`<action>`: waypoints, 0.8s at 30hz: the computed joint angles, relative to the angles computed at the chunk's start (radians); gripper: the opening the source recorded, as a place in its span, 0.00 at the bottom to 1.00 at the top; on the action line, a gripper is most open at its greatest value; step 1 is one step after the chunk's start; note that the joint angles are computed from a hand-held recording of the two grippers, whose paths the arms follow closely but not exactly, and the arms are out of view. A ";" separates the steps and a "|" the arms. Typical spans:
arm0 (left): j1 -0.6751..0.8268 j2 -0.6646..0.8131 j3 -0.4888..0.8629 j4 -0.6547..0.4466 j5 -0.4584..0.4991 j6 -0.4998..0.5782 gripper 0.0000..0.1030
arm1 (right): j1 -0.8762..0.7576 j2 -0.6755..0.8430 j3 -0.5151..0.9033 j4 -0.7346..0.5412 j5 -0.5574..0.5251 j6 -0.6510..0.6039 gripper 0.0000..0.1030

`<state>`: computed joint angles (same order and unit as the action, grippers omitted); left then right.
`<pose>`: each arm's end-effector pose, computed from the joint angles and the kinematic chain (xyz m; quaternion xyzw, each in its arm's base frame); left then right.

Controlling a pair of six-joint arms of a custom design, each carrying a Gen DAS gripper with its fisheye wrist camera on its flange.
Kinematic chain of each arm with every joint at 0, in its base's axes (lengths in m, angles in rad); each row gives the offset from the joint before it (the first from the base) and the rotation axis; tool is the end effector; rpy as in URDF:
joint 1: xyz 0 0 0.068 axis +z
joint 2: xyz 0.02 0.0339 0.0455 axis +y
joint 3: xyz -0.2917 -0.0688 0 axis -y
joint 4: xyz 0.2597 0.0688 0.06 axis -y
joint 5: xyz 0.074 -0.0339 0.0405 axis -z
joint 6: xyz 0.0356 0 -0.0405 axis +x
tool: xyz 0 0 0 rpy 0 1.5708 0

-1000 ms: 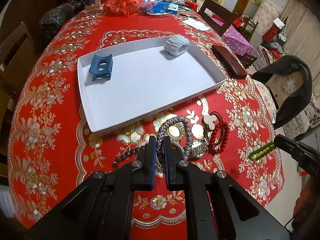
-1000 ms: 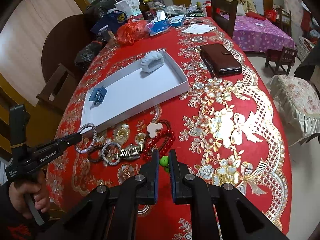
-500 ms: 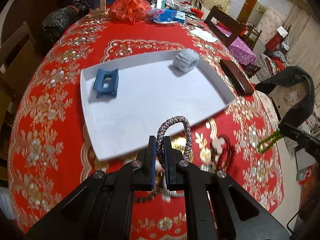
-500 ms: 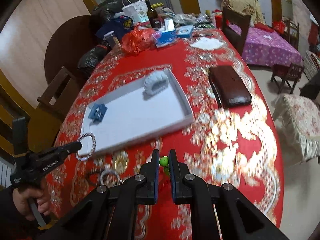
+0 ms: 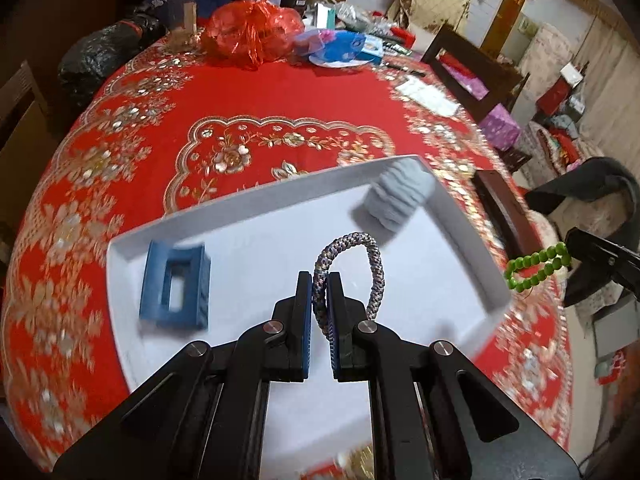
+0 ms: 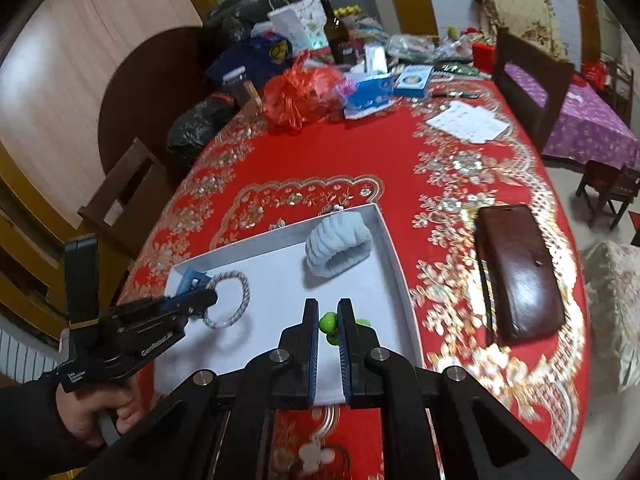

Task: Organize jewelry
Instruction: 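Carry both bracelets into the tray and open both tools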

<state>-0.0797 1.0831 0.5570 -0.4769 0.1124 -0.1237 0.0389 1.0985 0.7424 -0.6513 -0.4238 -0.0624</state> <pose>0.1959 -0.0197 0.2005 -0.0054 0.9586 -0.0820 0.2727 0.2077 0.0227 0.2490 -0.1059 0.9349 0.1988 0.2741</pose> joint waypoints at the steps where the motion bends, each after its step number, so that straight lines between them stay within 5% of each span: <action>1: 0.003 0.049 0.010 0.032 -0.002 0.004 0.05 | 0.020 0.041 0.002 0.031 0.010 0.011 0.08; 19: 0.002 0.458 0.135 0.241 -0.038 -0.003 0.06 | 0.062 0.487 0.092 0.261 0.027 0.040 0.08; 24: -0.002 0.490 0.148 0.233 -0.028 0.000 0.20 | 0.048 0.507 0.087 0.292 0.025 0.034 0.11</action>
